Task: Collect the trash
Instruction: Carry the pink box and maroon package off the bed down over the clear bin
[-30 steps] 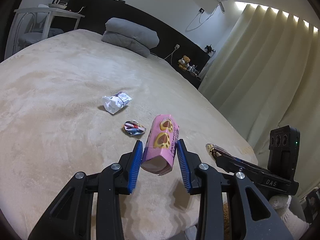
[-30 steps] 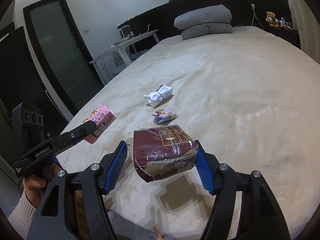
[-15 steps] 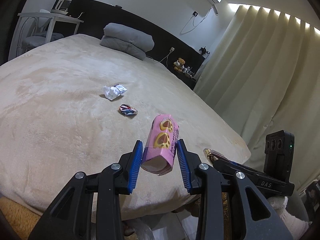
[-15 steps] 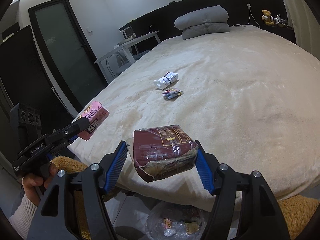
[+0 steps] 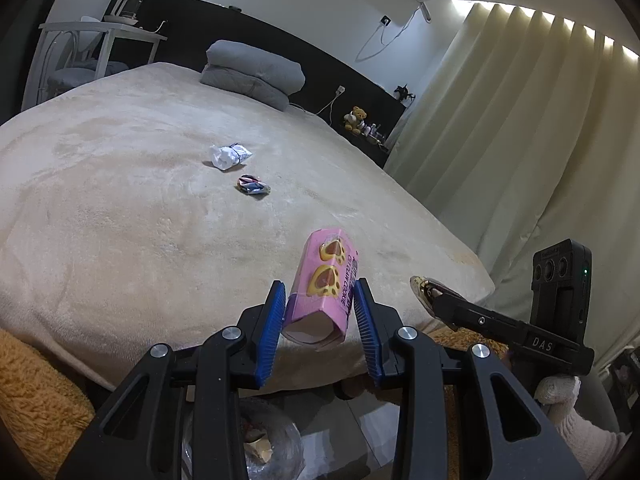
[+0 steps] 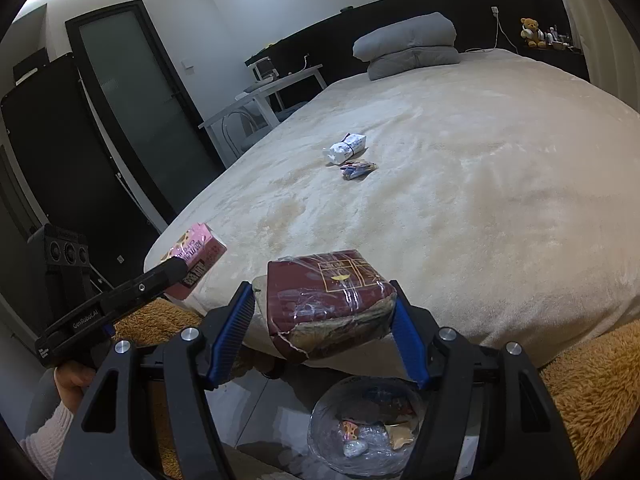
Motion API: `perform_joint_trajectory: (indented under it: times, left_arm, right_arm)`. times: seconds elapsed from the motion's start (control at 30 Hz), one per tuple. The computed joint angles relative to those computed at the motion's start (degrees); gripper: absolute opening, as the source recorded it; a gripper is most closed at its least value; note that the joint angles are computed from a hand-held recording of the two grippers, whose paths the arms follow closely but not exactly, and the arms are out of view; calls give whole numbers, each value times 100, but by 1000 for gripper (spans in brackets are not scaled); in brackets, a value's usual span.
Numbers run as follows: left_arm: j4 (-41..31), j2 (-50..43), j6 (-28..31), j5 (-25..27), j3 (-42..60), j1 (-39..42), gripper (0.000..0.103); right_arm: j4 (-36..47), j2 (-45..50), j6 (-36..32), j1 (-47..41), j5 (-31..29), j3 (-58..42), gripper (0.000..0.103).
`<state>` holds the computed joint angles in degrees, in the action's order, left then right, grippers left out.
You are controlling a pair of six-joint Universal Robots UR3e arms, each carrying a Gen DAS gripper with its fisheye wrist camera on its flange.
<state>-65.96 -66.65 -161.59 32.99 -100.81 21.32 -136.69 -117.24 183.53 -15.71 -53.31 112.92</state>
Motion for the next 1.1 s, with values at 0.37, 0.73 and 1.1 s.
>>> perform_joint_trajectory:
  times: [0.37,0.73,1.1]
  left_arm:
    - [-606,241,191,725,-158,-224,34]
    - [-624,-118,141,1605,-199,-869,34]
    - [-788,-809,85,2502,-8,-1574,34]
  right_arm:
    - [271,-227,151,188,-138,273,66]
    - [779,214,146,424,-200,172,66]
    - [1315,1173,372,743,-544,-124,66]
